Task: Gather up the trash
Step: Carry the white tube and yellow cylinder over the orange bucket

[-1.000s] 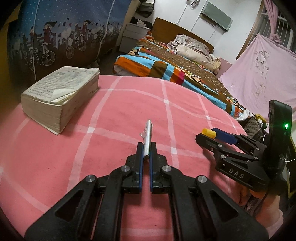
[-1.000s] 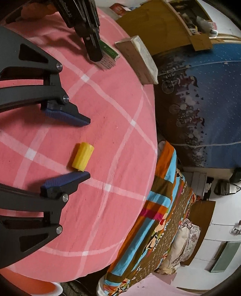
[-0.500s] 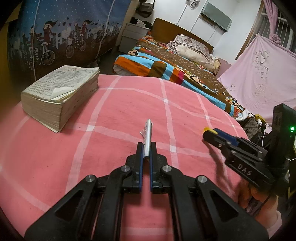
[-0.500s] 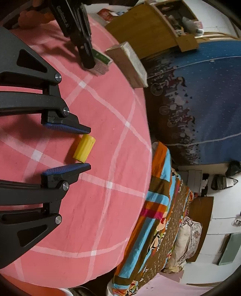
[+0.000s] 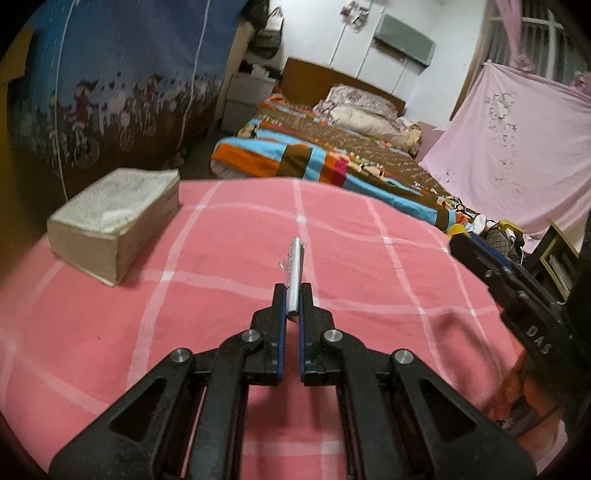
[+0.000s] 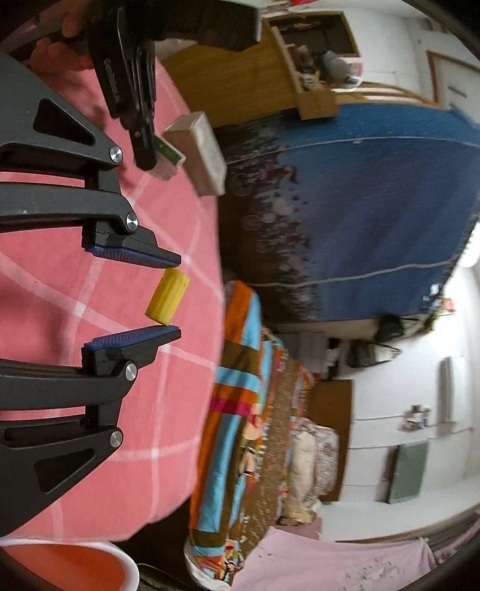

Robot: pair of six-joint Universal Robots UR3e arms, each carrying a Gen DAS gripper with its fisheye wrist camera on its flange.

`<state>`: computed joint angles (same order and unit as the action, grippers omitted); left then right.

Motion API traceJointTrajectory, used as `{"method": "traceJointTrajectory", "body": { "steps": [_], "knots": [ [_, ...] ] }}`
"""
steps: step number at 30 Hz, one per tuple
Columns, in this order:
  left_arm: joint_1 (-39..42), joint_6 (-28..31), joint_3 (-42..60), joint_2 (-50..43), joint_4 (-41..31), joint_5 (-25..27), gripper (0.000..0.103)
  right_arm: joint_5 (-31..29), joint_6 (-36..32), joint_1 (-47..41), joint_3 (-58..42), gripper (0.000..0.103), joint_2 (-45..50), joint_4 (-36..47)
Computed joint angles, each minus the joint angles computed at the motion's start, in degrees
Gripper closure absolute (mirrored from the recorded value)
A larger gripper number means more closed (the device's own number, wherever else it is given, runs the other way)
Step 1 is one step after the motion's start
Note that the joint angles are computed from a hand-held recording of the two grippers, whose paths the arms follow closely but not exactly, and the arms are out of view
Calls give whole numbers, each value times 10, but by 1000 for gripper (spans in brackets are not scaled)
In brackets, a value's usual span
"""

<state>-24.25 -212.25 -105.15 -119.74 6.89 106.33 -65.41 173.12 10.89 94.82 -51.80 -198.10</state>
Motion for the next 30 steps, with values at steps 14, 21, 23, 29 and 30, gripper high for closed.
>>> {"method": "traceJointTrajectory", "body": {
  "steps": [14, 21, 23, 29, 30],
  "knots": [
    [-86, 87, 159, -65, -10, 90, 103, 13, 59, -98, 190, 73, -78, -238],
    [-140, 154, 295, -140, 6, 137, 103, 25, 73, -145, 251, 73, -80, -364],
    [-154, 178, 345, -168, 10, 147, 103, 29, 75, -165, 271, 73, -84, -402],
    [-187, 260, 515, -260, -8, 149, 103, 58, 108, -246, 332, 73, -90, -508],
    [-192, 273, 552, -279, -18, 150, 103, 59, 111, -257, 340, 73, -92, -520]
  ]
}}
